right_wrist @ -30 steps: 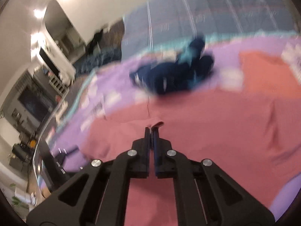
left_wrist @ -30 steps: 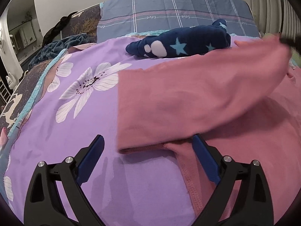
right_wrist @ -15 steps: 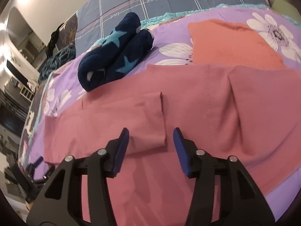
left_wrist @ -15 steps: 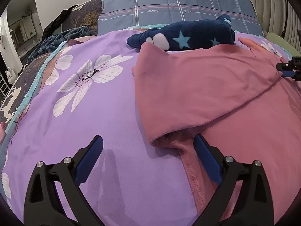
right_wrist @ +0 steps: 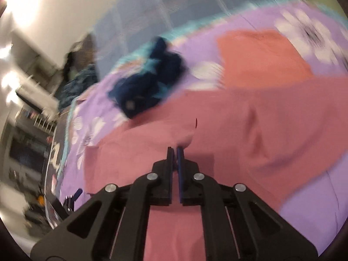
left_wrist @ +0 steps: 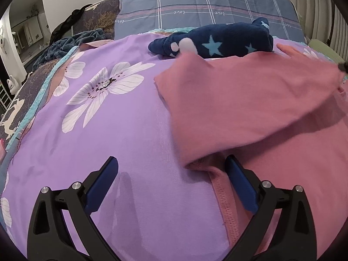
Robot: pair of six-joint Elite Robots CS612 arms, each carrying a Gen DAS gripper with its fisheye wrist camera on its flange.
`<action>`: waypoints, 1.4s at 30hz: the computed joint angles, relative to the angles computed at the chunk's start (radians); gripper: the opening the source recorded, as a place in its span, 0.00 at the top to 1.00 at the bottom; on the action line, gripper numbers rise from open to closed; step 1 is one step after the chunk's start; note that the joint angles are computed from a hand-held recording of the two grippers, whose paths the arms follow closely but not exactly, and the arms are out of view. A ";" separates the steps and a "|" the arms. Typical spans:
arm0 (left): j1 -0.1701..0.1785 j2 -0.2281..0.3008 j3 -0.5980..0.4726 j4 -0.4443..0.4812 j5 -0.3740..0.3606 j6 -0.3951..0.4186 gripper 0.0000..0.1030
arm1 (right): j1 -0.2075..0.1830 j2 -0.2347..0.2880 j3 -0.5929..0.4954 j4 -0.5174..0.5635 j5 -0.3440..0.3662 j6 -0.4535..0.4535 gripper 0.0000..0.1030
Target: Fold small clothes
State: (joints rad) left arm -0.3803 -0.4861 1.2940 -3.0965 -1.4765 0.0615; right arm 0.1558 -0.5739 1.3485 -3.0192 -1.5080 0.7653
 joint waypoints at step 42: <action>-0.010 -0.043 0.080 -0.084 -0.015 0.119 0.83 | 0.019 0.034 0.027 -0.106 -0.149 -0.175 0.68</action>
